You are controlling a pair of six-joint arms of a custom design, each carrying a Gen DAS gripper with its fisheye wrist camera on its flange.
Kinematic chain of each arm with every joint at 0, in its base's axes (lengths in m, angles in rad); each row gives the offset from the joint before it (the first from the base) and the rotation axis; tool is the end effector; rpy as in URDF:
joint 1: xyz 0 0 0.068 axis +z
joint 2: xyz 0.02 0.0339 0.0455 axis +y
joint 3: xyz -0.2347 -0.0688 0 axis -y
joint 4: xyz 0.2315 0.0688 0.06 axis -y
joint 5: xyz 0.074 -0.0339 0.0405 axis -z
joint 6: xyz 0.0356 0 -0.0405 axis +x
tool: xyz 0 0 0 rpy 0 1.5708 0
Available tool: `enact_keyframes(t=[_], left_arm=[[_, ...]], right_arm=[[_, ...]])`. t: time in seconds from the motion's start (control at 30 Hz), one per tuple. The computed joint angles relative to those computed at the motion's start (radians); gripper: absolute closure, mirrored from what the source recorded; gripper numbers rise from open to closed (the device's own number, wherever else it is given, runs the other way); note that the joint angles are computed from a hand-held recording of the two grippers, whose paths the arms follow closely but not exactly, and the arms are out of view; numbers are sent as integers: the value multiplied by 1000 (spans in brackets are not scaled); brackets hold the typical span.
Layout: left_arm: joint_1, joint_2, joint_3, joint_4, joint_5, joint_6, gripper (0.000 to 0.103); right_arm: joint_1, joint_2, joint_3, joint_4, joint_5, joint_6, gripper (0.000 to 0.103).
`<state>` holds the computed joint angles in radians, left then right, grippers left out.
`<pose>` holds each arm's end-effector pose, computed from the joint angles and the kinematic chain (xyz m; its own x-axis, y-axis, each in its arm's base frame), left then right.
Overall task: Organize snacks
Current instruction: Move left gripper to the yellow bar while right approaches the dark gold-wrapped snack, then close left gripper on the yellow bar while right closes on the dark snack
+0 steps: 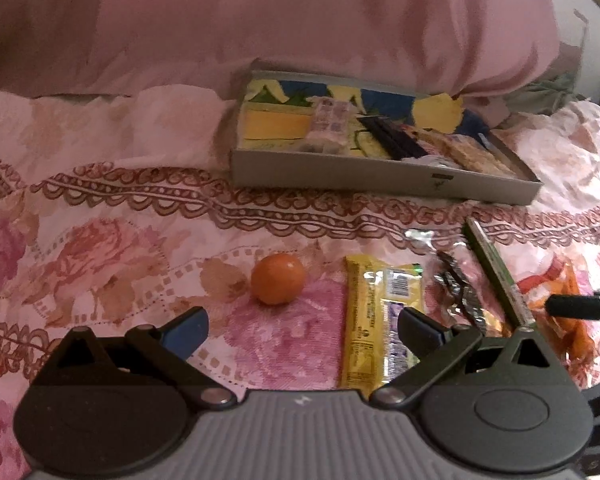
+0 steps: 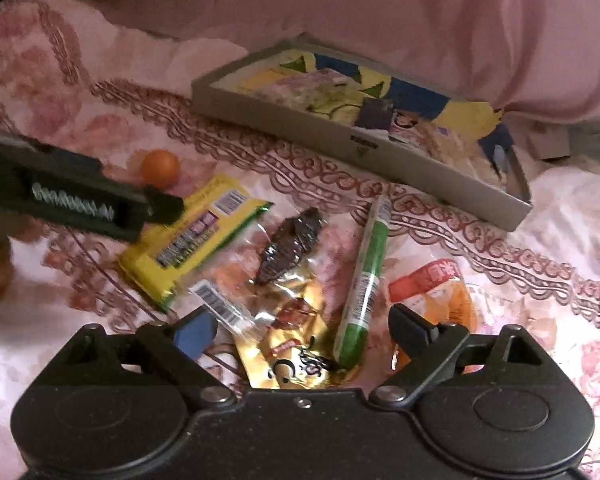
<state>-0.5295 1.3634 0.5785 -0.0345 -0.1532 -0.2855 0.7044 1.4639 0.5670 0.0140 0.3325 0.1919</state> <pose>0.2206 -0.1228 0.1422 -0.7204 0.0991 -0.6864 0.2151 0.9729 -0.0853 0.2016 0.1561 0.1202 -0.6645 -0.3282 -0.6714 -0.3336 0.9342 -0.1265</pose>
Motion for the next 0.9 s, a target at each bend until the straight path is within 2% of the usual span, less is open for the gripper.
enact_keyframes(t=[0.13,0.33,0.47,0.57,0.77,0.9], left_arm=[[-8,12,-8,22,27,29,1],[-25,64,-9,45,28,61,1],[-20,72,-13,56,43,70,1],[-21,70,-12,51,44,72,1],[-34,69,-19,58,30,76,2],[-33,68,-18,56,33,71,1]], right_arm=[[2,-19,28,-64,-58,-71,10],[-1,-45,32,-76,-43,-213,10],[-43,-73,18,-52,-40,-260,10],[-94,-67,22,-32,-96,-213,10],[-181,-7,45,43,-256,-13,17],[-218,28,54,82,-332,62,20]])
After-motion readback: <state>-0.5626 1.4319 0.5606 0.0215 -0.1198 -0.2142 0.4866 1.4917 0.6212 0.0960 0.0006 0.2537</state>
